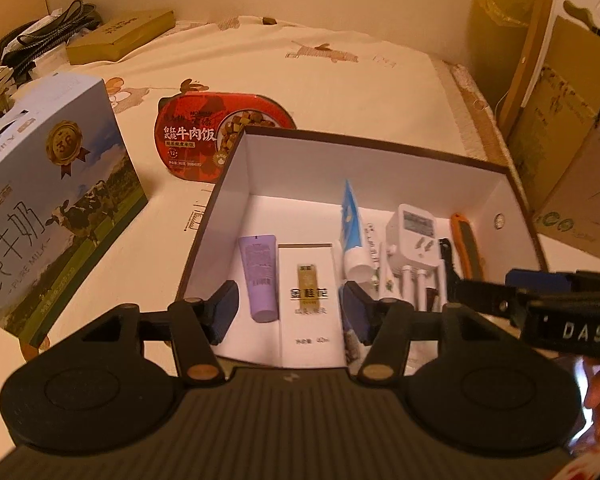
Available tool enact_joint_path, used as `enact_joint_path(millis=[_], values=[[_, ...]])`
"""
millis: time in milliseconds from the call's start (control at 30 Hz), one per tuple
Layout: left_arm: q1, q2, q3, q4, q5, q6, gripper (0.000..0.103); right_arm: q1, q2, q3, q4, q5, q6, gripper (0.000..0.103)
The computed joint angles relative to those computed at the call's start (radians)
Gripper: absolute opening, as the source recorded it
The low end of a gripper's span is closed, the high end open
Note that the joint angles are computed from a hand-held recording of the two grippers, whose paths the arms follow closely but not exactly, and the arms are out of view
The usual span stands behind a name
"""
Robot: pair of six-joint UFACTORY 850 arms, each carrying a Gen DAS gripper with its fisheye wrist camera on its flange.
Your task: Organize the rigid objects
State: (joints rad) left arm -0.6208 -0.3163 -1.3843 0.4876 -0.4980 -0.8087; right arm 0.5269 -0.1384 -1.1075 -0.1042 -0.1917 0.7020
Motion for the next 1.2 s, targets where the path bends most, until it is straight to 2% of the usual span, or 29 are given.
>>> enact_joint_path(millis=[133, 233, 300, 433, 667, 1200], values=[[-0.022, 0.043, 0.028, -0.004, 0.004, -0.025, 0.055, 0.031, 0.058, 0.035, -0.253, -0.045, 0.259, 0.071], [-0.045, 0.079, 0.051, 0.020, -0.007, -0.070, 0.055, 0.060, 0.093, 0.049, -0.372, -0.111, 0.384, 0.071], [-0.061, 0.103, 0.065, 0.042, -0.020, -0.111, 0.055, 0.074, 0.117, 0.056, -0.362, -0.155, 0.384, 0.071], [-0.096, 0.155, 0.096, 0.072, -0.052, -0.180, 0.055, 0.091, 0.181, 0.097, -0.312, -0.164, 0.348, 0.071], [-0.180, 0.232, 0.132, 0.143, -0.174, -0.292, 0.055, 0.149, 0.273, 0.138, -0.346, -0.239, 0.399, 0.071], [-0.368, 0.404, 0.237, 0.204, -0.351, -0.548, 0.055, 0.295, 0.437, 0.205, -0.437, -0.364, 0.502, 0.071]])
